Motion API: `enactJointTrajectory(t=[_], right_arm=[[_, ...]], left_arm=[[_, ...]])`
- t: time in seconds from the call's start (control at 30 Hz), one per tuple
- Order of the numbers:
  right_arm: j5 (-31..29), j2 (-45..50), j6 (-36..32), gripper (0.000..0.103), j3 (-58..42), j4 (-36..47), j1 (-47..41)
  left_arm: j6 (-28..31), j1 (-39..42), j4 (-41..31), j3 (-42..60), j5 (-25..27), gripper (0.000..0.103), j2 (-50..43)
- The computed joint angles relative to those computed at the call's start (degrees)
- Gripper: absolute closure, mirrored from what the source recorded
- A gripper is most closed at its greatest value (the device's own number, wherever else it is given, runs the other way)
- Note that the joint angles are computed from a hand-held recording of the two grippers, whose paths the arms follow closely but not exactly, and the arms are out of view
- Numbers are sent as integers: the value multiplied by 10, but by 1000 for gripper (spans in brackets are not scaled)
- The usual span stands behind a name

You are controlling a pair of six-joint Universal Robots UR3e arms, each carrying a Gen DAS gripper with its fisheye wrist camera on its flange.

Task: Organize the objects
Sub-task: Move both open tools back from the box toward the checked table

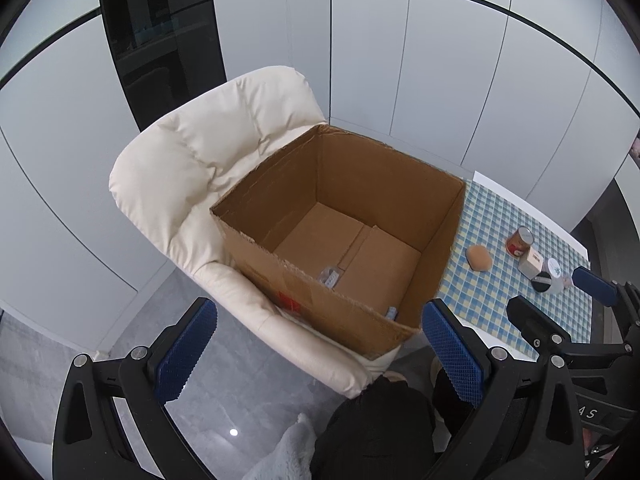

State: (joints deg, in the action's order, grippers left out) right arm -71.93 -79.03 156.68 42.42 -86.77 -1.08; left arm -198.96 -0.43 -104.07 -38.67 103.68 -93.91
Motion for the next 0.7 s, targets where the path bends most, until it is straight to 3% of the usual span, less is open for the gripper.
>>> enactJointTrajectory(t=[0.7], right_arm=[[32,-180,-77,0,171,30,-98]], left_arm=[[-66,-91,-22,-51,50,1,66]])
